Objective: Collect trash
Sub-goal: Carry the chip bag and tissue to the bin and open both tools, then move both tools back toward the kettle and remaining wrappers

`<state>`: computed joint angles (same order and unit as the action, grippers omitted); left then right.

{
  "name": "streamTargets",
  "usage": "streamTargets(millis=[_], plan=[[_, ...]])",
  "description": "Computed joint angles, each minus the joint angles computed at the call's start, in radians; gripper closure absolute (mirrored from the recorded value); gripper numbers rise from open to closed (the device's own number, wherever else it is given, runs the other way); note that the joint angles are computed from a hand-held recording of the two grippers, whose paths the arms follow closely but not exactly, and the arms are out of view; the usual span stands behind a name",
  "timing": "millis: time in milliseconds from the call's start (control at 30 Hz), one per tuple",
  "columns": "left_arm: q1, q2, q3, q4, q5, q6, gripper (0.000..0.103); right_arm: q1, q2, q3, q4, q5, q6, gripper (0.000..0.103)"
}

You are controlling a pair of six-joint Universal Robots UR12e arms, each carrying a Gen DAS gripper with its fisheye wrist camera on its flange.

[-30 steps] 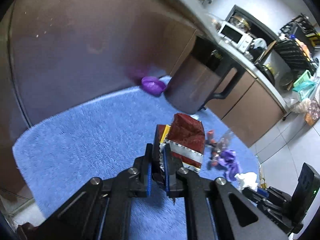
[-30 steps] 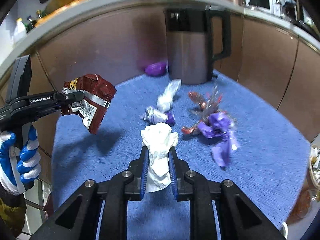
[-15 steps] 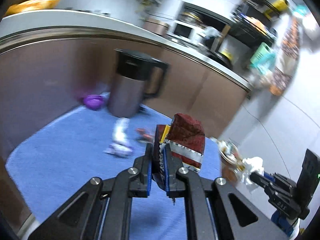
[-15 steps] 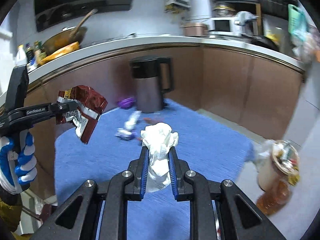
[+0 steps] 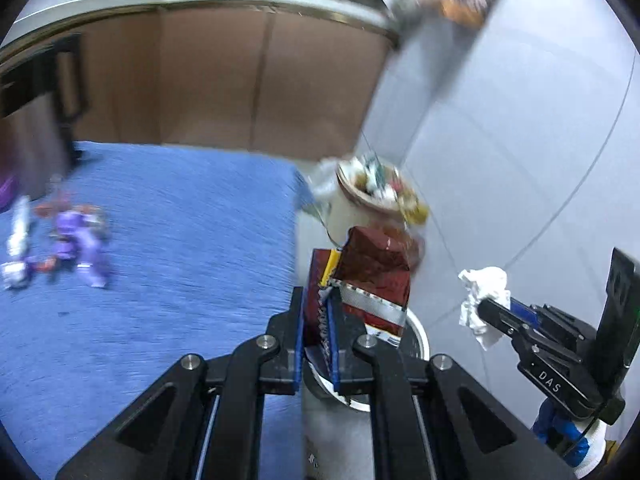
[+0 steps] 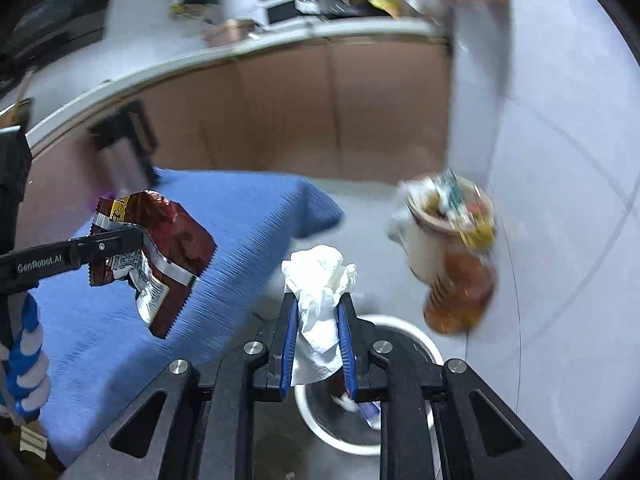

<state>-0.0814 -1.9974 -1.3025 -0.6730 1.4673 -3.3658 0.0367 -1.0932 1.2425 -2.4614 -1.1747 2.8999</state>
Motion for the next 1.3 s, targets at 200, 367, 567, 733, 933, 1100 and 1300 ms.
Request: streamTargets(millis=[200, 367, 567, 733, 933, 1100, 1300], plan=[[-0.057, -0.124, 0.144, -0.132, 0.032, 0.046, 0.092, -0.023, 0.045, -0.011, 0.056, -0.038, 0.047, 0.082], [-0.070, -0.192, 0.215, -0.187, 0.000, 0.030, 0.091, -0.037, 0.074, -0.020, 0.087, -0.059, 0.078, 0.080], [-0.068, -0.227, 0.253, -0.224, -0.064, 0.020, 0.072, -0.044, 0.099, -0.037, 0.114, -0.091, 0.098, 0.056], [-0.060, -0.205, 0.221, -0.179, -0.093, 0.014, 0.055, -0.046, 0.100, -0.032, 0.110, -0.104, 0.112, 0.054], [-0.055, -0.139, 0.153, -0.068, -0.068, 0.020, 0.055, -0.050, 0.077, -0.020, 0.067, -0.093, 0.130, 0.054], [-0.048, -0.073, 0.089, 0.038, -0.027, 0.012, 0.055, -0.046, 0.033, -0.001, -0.020, -0.073, 0.136, 0.054], [-0.022, 0.019, -0.009, 0.158, 0.012, -0.009, 0.055, -0.028, -0.020, 0.018, -0.118, -0.032, 0.130, 0.050]])
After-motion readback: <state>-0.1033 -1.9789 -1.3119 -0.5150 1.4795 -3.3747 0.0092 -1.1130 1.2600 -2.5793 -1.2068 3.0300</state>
